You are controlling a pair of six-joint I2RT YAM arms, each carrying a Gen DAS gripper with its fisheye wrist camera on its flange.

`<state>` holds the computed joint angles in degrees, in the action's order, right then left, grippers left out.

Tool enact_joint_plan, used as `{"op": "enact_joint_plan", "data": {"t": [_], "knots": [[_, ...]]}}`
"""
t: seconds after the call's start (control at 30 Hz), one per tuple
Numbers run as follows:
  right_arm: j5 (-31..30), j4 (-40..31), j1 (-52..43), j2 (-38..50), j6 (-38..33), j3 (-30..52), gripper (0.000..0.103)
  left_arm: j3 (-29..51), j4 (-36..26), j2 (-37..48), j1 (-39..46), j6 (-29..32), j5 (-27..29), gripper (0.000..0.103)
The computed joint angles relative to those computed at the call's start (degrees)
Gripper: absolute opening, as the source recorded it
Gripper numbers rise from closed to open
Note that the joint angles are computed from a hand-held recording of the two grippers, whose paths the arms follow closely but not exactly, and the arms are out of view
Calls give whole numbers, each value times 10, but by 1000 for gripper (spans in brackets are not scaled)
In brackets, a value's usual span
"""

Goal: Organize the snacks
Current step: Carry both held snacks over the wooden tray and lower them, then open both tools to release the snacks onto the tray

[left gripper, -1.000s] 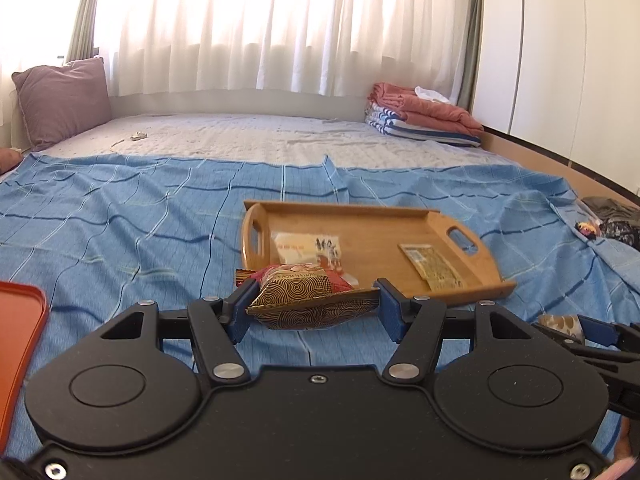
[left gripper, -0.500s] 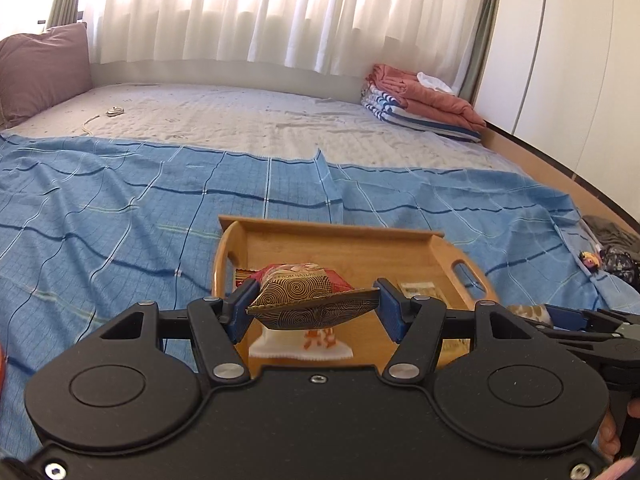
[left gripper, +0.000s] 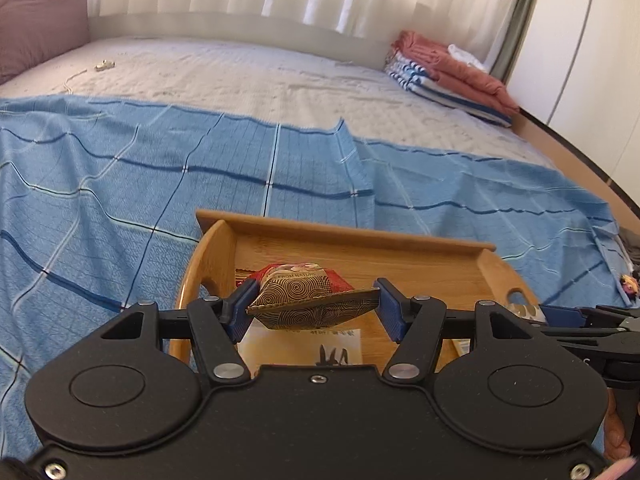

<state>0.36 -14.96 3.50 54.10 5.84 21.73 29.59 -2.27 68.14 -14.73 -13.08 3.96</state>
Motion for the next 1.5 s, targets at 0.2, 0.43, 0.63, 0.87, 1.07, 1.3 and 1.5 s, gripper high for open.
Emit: {"op": "enact_joint_plan", "data": {"t": [0.2, 0.43, 0.63, 0.87, 1.07, 1.3, 1.5], "knots": [[20, 79, 25, 128, 3, 25, 65, 9, 66, 84, -5, 8, -8, 60], [37, 133, 46, 205, 3, 37, 66, 4, 110, 125, -9, 11, -13, 60], [44, 157, 47, 234, -2, 36, 66, -13, 140, 126, -16, 24, -19, 60], [41, 177, 44, 245, 3, 30, 67, -17, 151, 138, -17, 24, -22, 60], [27, 196, 35, 247, 5, 20, 73, -17, 156, 144, -23, 30, -32, 60], [28, 206, 38, 244, 5, 11, 80, -23, 167, 145, -31, 33, -43, 61], [39, 211, 46, 218, 16, -5, 90, -36, 164, 117, -42, 33, -61, 86]]}}
